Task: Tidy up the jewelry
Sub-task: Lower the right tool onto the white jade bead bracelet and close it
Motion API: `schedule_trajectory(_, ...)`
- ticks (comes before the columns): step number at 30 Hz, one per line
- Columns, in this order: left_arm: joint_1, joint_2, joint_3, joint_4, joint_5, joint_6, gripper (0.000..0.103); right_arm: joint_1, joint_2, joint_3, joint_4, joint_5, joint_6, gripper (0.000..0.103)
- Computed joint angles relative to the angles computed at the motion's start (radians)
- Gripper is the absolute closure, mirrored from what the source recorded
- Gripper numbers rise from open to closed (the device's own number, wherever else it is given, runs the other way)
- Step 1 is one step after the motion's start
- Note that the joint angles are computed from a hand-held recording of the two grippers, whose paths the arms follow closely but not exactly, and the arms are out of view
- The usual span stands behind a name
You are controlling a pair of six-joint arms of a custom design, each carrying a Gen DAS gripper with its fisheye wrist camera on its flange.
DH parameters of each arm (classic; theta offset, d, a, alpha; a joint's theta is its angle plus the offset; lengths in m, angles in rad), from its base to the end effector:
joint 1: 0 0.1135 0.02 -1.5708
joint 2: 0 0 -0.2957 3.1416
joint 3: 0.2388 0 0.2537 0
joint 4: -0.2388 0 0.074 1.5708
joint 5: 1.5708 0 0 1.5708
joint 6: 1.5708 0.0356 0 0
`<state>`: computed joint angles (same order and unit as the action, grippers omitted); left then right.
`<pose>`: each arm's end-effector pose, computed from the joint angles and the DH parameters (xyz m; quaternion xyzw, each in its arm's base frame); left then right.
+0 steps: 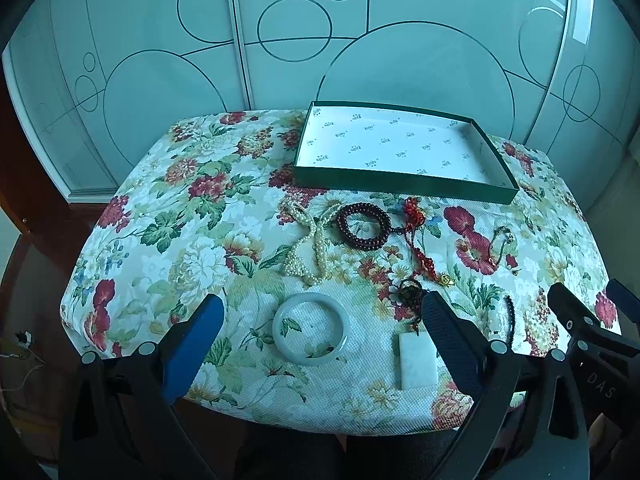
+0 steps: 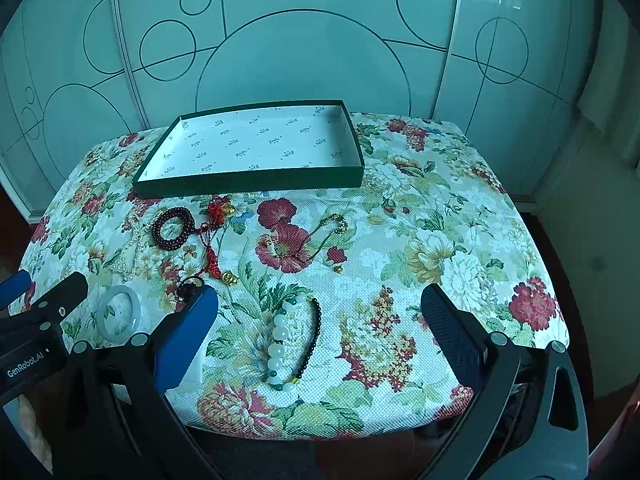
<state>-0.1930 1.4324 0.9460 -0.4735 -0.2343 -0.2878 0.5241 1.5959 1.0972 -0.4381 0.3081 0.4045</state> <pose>0.2837 -0.0470 0.2552 -0.0800 0.9444 0.0372 0.3166 0.2968 0.1591 0.2570 -0.0084 0.9401 0.0076 0.3407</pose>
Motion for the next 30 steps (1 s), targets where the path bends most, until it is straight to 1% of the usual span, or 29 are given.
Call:
schedule_trajectory(9,0.027,0.043,-0.04,0.06,0.028,0.024,0.005,-0.055,0.019,-0.064,0.043,-0.047,-0.016,0.002)
schedule_trajectory(15,0.059,0.087,-0.087,0.105,0.07,0.029,0.005,-0.061,0.02,-0.13,0.096,-0.084,-0.026,0.002)
schedule_trajectory(17,0.066,0.101,-0.098,0.117,0.069,0.029,0.005,-0.061,0.029,-0.138,0.107,-0.093,-0.026,0.003)
schedule_trajectory(19,0.071,0.107,-0.106,0.129,0.056,0.03,0.005,-0.06,0.037,-0.14,0.114,-0.104,-0.023,0.012)
schedule_trajectory(20,0.073,0.11,-0.108,0.135,0.048,0.032,0.005,-0.059,0.044,-0.137,0.114,-0.11,-0.021,0.022)
schedule_trajectory(21,0.077,0.111,-0.11,0.139,0.043,0.036,0.005,-0.058,0.051,-0.134,0.113,-0.119,-0.02,0.028)
schedule_trajectory(22,0.08,0.112,-0.111,0.145,0.036,0.038,0.005,-0.058,0.06,-0.129,0.112,-0.128,-0.019,0.029)
schedule_trajectory(24,0.09,0.115,-0.112,0.154,0.037,0.042,0.005,-0.052,0.075,-0.122,0.115,-0.141,-0.019,0.037)
schedule_trajectory(26,0.098,0.122,-0.11,0.159,0.043,0.046,0.005,-0.045,0.089,-0.114,0.121,-0.153,-0.022,0.042)
schedule_trajectory(28,0.105,0.128,-0.108,0.162,0.047,0.056,0.005,-0.036,0.106,-0.103,0.123,-0.159,-0.024,0.043)
schedule_trajectory(30,0.109,0.133,-0.106,0.164,0.048,0.061,0.005,-0.028,0.123,-0.094,0.126,-0.163,-0.027,0.048)
